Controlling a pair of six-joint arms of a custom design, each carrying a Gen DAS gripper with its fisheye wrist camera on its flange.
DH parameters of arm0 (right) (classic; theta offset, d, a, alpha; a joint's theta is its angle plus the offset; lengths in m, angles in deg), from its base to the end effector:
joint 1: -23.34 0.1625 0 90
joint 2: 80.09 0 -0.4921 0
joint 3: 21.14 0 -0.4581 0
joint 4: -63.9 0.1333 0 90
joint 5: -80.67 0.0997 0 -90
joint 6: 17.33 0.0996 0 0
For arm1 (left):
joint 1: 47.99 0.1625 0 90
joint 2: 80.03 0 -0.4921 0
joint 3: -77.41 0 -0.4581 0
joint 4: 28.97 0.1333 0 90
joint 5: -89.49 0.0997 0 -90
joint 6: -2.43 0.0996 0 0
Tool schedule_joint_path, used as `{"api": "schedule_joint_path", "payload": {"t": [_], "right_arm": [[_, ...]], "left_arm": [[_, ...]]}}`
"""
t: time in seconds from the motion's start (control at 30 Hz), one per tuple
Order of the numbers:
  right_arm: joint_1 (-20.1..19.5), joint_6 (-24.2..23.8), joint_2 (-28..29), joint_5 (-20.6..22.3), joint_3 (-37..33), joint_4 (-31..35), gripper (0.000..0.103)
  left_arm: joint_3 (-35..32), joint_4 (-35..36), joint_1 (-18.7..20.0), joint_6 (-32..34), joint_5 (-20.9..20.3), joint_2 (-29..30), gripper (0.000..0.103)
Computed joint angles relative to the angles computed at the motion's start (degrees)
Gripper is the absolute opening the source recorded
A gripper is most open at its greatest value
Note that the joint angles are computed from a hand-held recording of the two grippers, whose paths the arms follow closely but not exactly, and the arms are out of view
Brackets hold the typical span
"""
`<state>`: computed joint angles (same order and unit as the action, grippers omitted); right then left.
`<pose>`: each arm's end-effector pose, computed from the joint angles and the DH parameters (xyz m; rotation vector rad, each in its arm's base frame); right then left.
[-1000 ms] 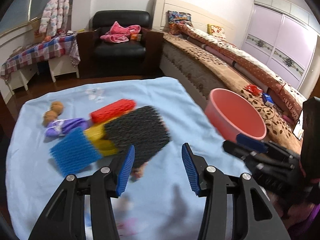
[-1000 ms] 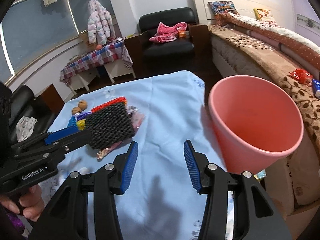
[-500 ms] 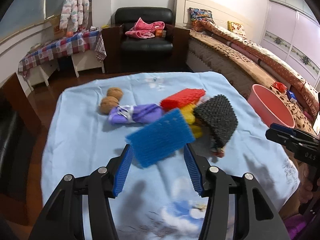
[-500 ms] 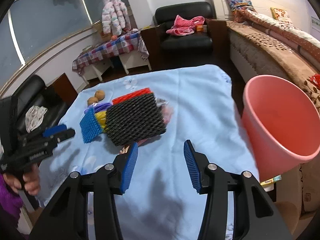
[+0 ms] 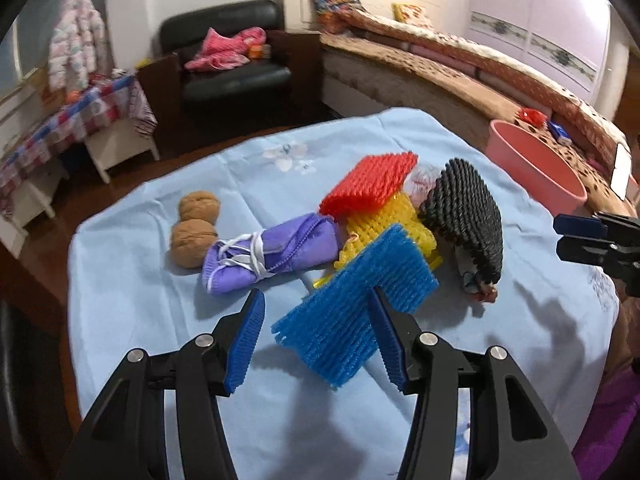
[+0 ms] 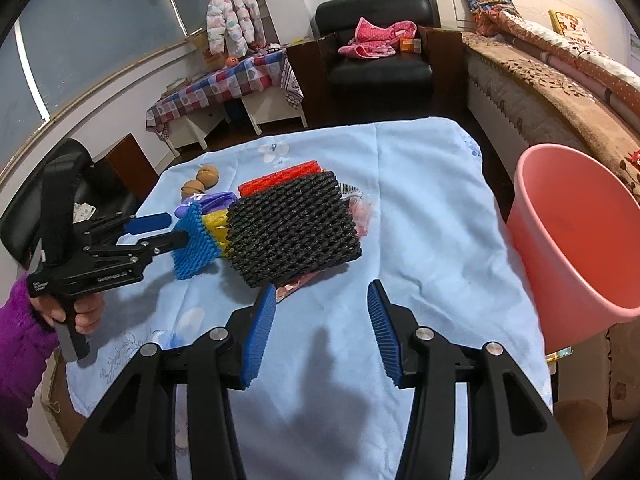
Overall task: Collect trash
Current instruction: 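Grasp the blue mesh sleeve with the left tool while the right grasps the black mesh sleeve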
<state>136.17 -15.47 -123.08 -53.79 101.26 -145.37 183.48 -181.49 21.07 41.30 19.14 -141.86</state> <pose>0.2783 -0.4972 0.0571 0.0846 -2.3573 1.0304 -0.0889 -0.6990 0.2189 1.2965 2.4070 -0.3606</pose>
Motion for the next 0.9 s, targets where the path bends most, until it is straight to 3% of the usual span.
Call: {"api": "schedule_joint_path", "payload": {"t": [0.03, 0.17, 0.2, 0.6, 0.7, 0.9], "right_arm": [[-0.03, 0.34, 0.16, -0.04, -0.33, 0.59, 0.048], [-0.13, 0.96, 0.57, 0.03, -1.43, 2.31, 0.048], [-0.16, 0.98, 0.72, 0.18, -1.83, 2.7, 0.048], [-0.35, 2.65, 2.45, 2.63, -5.56, 6.01, 0.049], [1.16, -2.35, 5.11, -0.06, -9.01, 5.51, 0.049], [1.8, -7.02, 8.8, -6.07, -13.59, 4.91, 0.049]], "left_arm": [[-0.46, 0.86, 0.24, -0.09, -0.28, 0.25, 0.051], [-1.7, 4.58, 1.45, -0.68, -2.84, 0.48, 0.011], [-1.41, 4.41, 1.57, -0.58, -3.11, 0.3, 0.008], [3.37, 0.78, 2.26, -4.6, -8.32, -5.96, 0.006], [4.27, 0.61, 2.4, -6.47, -9.64, -7.36, 0.006], [5.55, 0.31, 2.52, -9.21, -10.23, -9.07, 0.006]]}}
